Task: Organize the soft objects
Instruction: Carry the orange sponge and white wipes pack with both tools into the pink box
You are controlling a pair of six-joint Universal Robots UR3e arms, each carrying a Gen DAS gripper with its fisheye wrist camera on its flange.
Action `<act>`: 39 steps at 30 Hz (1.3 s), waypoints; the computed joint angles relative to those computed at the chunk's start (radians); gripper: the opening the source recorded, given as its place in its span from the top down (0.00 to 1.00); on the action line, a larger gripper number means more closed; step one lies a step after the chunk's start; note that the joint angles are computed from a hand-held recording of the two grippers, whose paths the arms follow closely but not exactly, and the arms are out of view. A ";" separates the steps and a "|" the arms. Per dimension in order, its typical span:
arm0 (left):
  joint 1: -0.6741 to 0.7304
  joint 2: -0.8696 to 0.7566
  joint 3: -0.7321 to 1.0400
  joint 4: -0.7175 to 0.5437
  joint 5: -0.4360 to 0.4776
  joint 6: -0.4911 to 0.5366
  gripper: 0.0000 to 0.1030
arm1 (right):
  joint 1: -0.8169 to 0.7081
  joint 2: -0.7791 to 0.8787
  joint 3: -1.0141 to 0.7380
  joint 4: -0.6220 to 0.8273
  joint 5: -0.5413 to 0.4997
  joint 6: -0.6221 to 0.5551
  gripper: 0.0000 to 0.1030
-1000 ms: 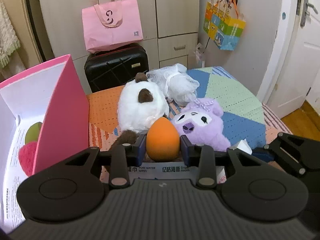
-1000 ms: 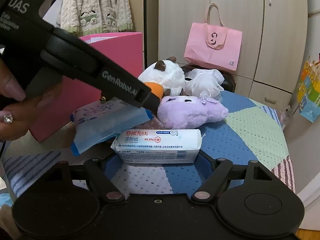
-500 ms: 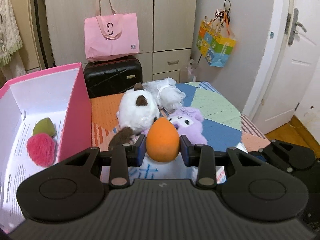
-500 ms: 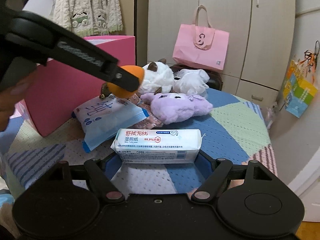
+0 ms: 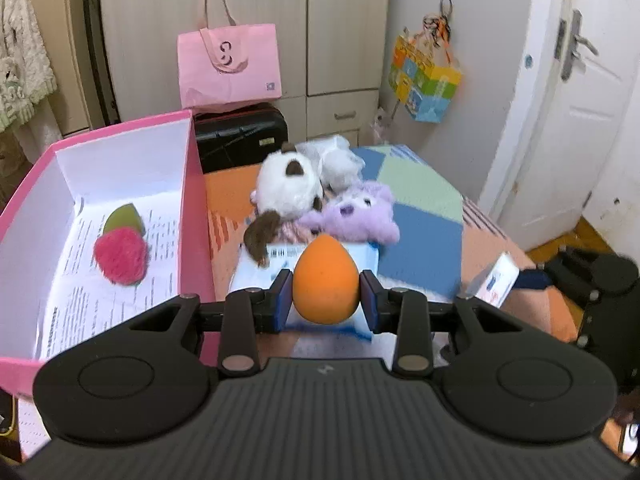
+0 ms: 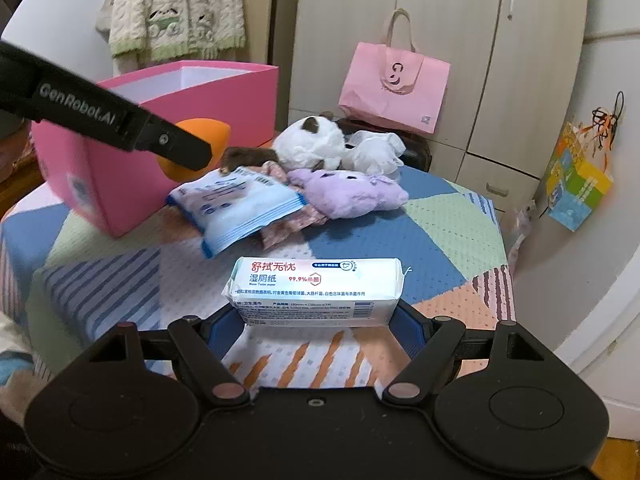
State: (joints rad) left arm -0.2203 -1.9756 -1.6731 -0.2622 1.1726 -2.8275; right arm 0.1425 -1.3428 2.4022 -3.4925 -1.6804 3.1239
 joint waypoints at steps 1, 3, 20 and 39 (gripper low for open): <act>0.008 0.023 -0.024 -0.014 -0.008 0.014 0.66 | 0.008 -0.016 -0.001 0.022 -0.004 0.004 0.20; 0.027 0.067 -0.068 -0.040 -0.025 0.044 0.66 | 0.022 -0.060 0.002 0.073 0.002 0.004 0.20; 0.282 0.436 -0.275 -0.467 -0.136 0.296 0.66 | 0.204 -0.186 -0.196 0.421 0.114 -0.040 0.20; 0.513 0.458 -0.043 -0.801 -0.316 0.511 0.66 | 0.229 -0.050 -0.668 0.684 0.197 -0.117 0.20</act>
